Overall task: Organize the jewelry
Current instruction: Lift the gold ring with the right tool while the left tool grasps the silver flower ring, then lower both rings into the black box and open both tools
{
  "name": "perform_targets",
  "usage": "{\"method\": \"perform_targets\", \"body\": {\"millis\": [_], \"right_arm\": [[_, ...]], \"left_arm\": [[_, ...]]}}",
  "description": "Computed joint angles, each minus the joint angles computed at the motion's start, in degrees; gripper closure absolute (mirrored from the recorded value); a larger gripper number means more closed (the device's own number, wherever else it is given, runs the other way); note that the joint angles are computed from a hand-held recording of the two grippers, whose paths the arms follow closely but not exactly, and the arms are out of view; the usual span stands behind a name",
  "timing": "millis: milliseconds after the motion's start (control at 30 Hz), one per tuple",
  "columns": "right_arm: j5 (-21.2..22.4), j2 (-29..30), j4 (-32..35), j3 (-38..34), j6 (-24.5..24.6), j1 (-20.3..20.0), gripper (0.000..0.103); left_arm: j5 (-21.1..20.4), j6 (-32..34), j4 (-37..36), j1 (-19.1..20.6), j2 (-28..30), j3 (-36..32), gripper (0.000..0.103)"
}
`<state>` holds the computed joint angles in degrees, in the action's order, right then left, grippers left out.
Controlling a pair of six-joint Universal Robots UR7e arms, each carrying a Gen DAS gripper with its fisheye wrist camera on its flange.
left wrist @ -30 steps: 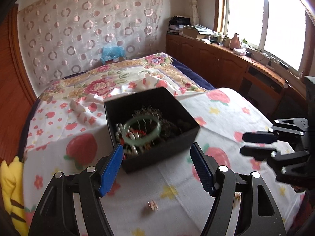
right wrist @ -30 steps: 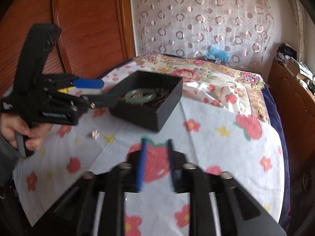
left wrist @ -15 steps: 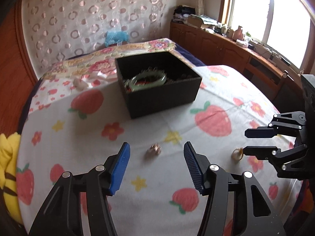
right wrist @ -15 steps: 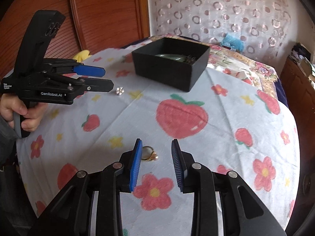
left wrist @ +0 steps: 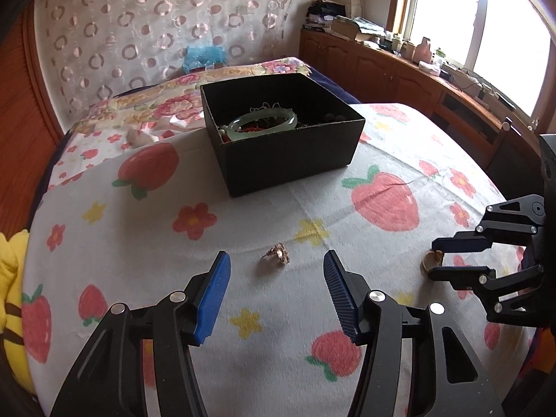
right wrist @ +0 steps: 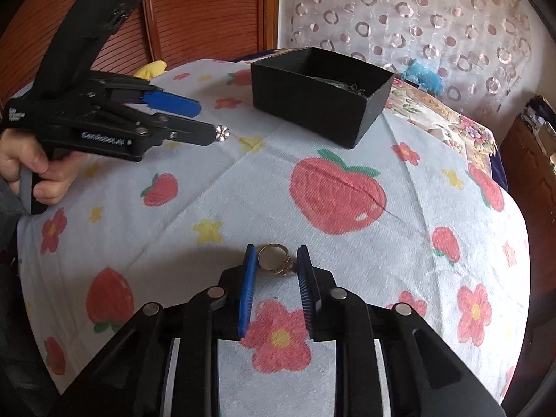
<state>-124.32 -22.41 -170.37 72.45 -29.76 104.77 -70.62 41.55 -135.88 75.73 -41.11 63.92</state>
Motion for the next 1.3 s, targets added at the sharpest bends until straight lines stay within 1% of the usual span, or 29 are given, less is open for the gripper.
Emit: {"method": "perform_targets", "body": {"millis": [133, 167, 267, 367, 467, 500, 533, 733, 933, 1133, 1300], "right_arm": [[0.1, -0.3, -1.2, 0.2, 0.6, -0.3, 0.078], [0.4, -0.5, -1.5, 0.3, 1.1, -0.5, 0.078], [0.5, -0.7, -2.2, 0.3, 1.6, -0.6, 0.078], [0.6, -0.7, -2.9, -0.1, 1.6, -0.7, 0.078], [0.8, -1.1, -3.4, 0.0, 1.6, -0.8, 0.078], [0.9, -1.2, -3.6, -0.3, 1.5, -0.8, 0.078], [1.0, -1.2, -3.8, -0.6, 1.4, -0.8, 0.078], [1.8, -0.5, -4.6, -3.9, -0.3, -0.5, 0.077], [2.9, 1.5, -3.7, -9.6, -2.2, 0.1, 0.077], [3.8, 5.3, -1.1, -18.3, -3.3, 0.0, 0.077], [4.7, 8.8, 3.8, -26.4, -1.9, -0.9, 0.077]], "left_arm": [[0.4, -0.1, 1.1, 0.1, 0.9, -1.1, 0.063], [0.5, 0.0, 1.2, 0.1, 1.0, -1.2, 0.064], [1.0, 0.4, 1.5, 0.1, 1.6, -1.8, 0.071], [1.2, 1.0, 1.1, 0.1, 2.2, -2.3, 0.074], [1.3, 1.3, 0.2, 0.2, 2.4, -2.3, 0.086], [1.0, 1.1, 0.6, 0.3, 2.4, -2.6, 0.093], [0.8, 0.7, 1.2, 0.3, 2.5, -3.0, 0.097], [-0.4, -0.7, 0.0, 0.3, 2.1, -2.9, 0.097], [-2.0, -1.2, -1.0, -0.1, 1.3, -2.8, 0.097], [-2.8, -1.2, -1.5, -0.8, 1.9, -4.7, 0.097], [-3.1, -0.6, -2.4, -1.4, 2.7, -6.0, 0.097]]}}
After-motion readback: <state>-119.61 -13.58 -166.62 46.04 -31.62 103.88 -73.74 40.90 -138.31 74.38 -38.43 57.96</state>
